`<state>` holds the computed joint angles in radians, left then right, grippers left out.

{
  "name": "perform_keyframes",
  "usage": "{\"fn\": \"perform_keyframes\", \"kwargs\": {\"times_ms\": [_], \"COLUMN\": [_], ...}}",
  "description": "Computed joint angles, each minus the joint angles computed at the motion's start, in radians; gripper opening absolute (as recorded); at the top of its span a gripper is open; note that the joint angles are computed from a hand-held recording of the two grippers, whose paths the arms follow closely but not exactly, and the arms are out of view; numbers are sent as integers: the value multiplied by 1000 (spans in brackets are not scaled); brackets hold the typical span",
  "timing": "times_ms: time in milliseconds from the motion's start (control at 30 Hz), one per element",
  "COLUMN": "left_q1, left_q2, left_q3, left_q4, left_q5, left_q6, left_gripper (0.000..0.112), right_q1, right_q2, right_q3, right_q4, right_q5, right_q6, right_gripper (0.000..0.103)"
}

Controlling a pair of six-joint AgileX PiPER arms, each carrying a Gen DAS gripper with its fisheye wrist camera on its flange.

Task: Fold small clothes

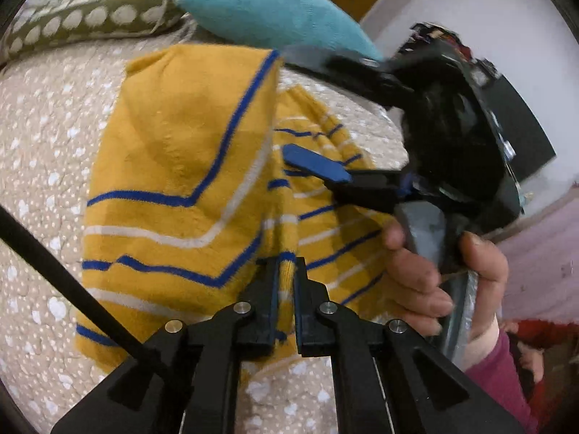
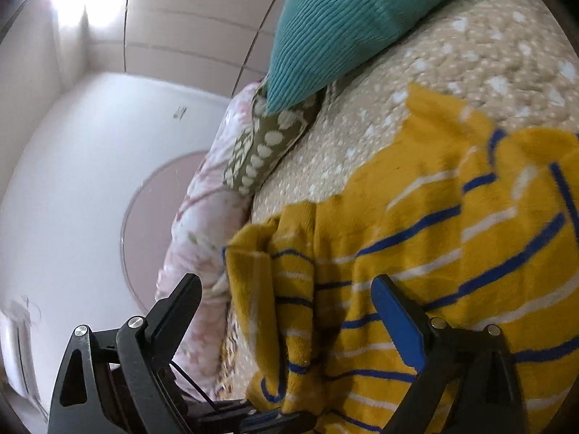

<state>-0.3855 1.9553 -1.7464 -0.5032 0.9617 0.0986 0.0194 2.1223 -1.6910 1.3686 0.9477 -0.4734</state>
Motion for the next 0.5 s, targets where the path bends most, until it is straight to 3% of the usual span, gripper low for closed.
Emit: {"fn": "perform_keyframes", "kwargs": {"times_ms": [100, 167, 267, 400, 433, 467, 500], "left_q1": [15, 61, 103, 96, 92, 86, 83], "left_q2": [-69, -126, -214, -302, -303, -287, -277], "left_q3": [74, 137, 225, 307, 314, 313, 314], "left_q4": [-48, -117, -144, 49, 86, 132, 145], "left_q5": [16, 31, -2, -103, -111, -107, -98], "left_q6": [62, 118, 147, 50, 23, -16, -32], "left_gripper": [14, 35, 46, 56, 57, 57, 57], "right_q1": [23, 28, 51, 106, 116, 125, 127], "right_q2": [-27, -31, 9, 81, 88, 92, 92], "right_q3": [-12, -15, -97, -209, -212, -207, -202], "right_q4": [-42, -24, -86, -221, -233, -235, -241], "right_q5": [-31, -20, 30, 19, -3, -27, -32], "right_q6": [-25, -57, -14, 94, 96, 89, 82], "right_gripper": [98, 98, 98, 97, 88, 55, 32]}}
